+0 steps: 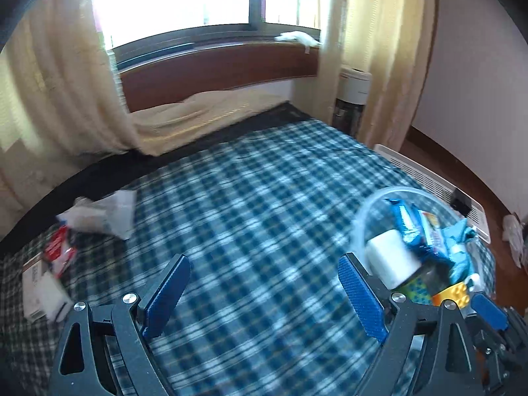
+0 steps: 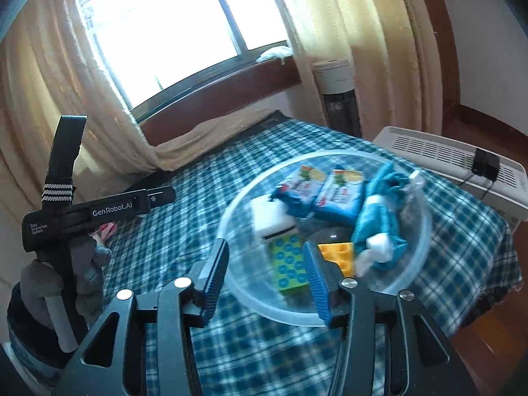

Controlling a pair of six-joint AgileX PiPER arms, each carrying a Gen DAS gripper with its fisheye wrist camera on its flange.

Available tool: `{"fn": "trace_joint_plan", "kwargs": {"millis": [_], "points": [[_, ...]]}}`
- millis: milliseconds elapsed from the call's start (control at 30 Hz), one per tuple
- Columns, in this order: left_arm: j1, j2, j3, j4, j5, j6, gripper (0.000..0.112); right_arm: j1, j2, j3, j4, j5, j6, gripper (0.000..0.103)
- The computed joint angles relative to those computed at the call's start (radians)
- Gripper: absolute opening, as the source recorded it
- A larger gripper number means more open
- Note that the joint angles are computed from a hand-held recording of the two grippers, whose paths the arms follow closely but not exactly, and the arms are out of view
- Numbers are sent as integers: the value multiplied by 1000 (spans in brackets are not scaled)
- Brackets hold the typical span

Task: Organize objects
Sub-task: 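Withdraw both tools from the basin toward the remaining items, then grasp the white medicine box with the left tool while the right tool grasps the white sponge block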

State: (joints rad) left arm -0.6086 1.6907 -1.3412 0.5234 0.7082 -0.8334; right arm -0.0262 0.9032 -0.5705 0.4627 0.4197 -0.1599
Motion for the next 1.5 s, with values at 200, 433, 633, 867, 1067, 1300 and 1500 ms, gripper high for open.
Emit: {"fn": "trace_joint_plan", "kwargs": {"millis": [200,433,633,867,1067,1300,1500], "points": [[67,-115,138,33,-13,-34,94,233,62,-40,-292,-61,350,51],[188,-240,273,23,-40,-14,94,441,167,-112,-568,-83,679,53],[326,-340,358,-45,-79,87,94,594,289,-224,-788,-63,912,58],[513,-411,417,-207,-122,294,94,697,461,-388,-773,-48,894,59],[702,-439,428,-380,-143,509,94,741,623,-569,-659,-9,763,59],[898,-412,409,-551,-155,692,94,789,823,-791,-578,46,625,63],[977,-387,396,-626,-151,770,94,810,999,-1001,-482,109,498,63]]}}
